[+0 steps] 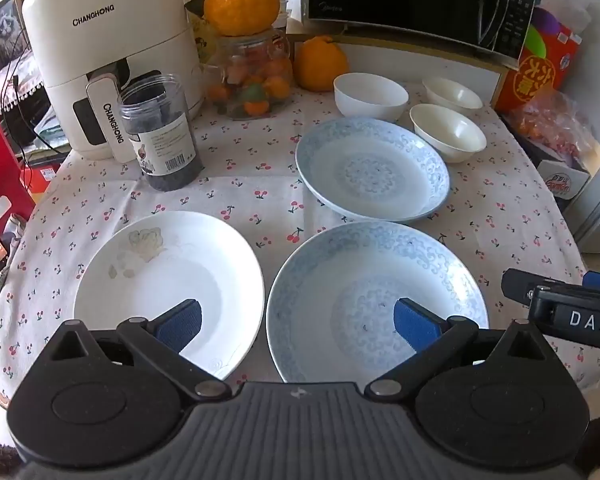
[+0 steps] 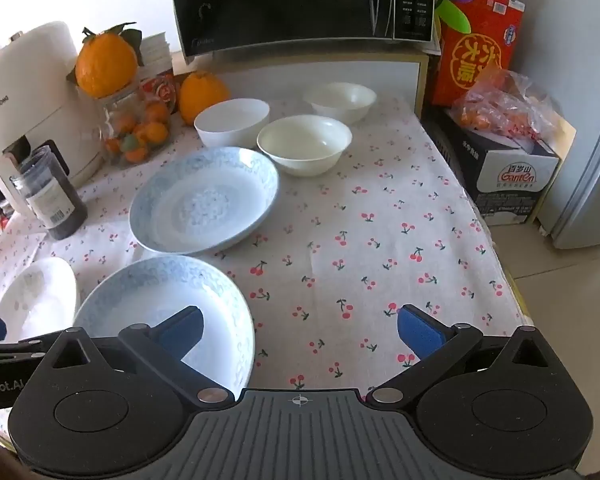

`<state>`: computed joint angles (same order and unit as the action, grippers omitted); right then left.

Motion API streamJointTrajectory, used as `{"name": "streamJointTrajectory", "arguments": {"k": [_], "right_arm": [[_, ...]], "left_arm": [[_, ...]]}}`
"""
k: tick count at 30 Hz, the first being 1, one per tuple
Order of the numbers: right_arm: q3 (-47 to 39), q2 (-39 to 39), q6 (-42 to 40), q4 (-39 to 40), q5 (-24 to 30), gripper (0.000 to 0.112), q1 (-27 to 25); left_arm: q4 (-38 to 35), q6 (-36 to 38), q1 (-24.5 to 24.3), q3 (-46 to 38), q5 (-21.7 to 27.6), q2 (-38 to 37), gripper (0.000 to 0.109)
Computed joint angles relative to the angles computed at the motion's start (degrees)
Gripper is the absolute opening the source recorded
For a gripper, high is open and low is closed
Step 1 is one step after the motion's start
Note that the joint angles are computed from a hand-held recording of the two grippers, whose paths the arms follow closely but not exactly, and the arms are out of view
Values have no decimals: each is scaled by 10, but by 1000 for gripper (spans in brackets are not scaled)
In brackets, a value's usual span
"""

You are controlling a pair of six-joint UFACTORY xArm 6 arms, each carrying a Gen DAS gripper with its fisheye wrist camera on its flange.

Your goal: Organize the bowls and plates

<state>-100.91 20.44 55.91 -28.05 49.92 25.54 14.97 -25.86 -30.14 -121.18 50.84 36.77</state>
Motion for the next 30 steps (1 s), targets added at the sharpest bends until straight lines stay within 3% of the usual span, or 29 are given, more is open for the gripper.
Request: {"name": "streamJointTrajectory", "arguments": {"k": [30], "right_arm": [[7, -2, -10, 8, -2, 103, 2]], "left_arm": [[6, 6, -3, -29, 13, 21, 103]]}}
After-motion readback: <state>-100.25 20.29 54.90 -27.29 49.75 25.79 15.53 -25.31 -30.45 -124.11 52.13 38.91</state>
